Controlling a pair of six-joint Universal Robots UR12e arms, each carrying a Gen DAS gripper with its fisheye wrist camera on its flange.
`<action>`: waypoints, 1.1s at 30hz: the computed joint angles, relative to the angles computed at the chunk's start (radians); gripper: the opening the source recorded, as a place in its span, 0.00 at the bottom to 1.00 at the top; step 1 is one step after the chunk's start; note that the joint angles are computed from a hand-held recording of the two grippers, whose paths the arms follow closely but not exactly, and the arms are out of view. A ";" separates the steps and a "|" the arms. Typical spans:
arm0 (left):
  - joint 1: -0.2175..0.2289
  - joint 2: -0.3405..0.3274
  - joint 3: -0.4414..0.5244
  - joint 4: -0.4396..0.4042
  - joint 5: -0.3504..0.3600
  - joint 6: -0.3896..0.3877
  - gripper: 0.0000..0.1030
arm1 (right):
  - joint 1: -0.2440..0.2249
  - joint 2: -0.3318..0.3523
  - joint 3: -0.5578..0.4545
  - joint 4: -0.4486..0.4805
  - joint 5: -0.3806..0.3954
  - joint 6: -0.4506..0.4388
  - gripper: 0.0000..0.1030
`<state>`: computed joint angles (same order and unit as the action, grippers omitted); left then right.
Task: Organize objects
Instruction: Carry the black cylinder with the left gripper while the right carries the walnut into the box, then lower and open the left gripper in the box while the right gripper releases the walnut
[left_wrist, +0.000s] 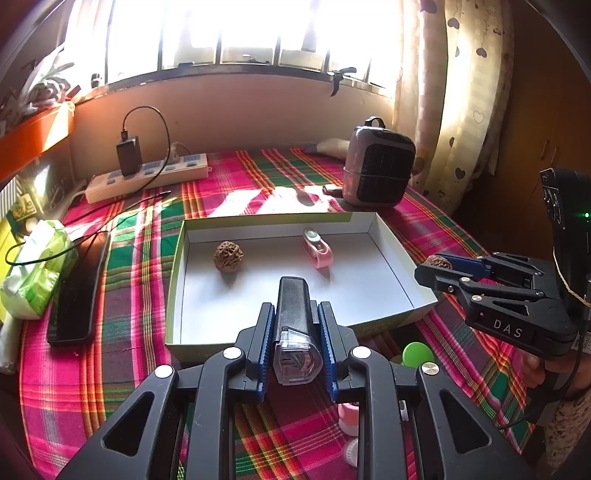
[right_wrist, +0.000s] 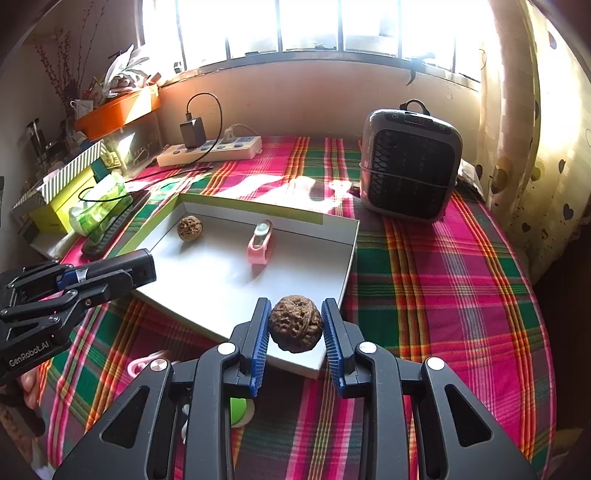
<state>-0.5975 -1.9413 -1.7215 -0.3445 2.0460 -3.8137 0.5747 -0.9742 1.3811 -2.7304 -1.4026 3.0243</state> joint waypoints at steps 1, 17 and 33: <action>0.002 -0.001 0.002 0.000 -0.002 0.002 0.21 | 0.001 0.002 -0.004 0.003 -0.001 0.000 0.29; 0.039 -0.037 0.059 -0.013 -0.037 0.048 0.21 | 0.008 0.062 -0.105 0.058 -0.016 -0.011 0.29; 0.088 -0.088 0.116 -0.069 -0.089 0.053 0.21 | 0.009 0.148 -0.247 0.172 -0.021 -0.023 0.29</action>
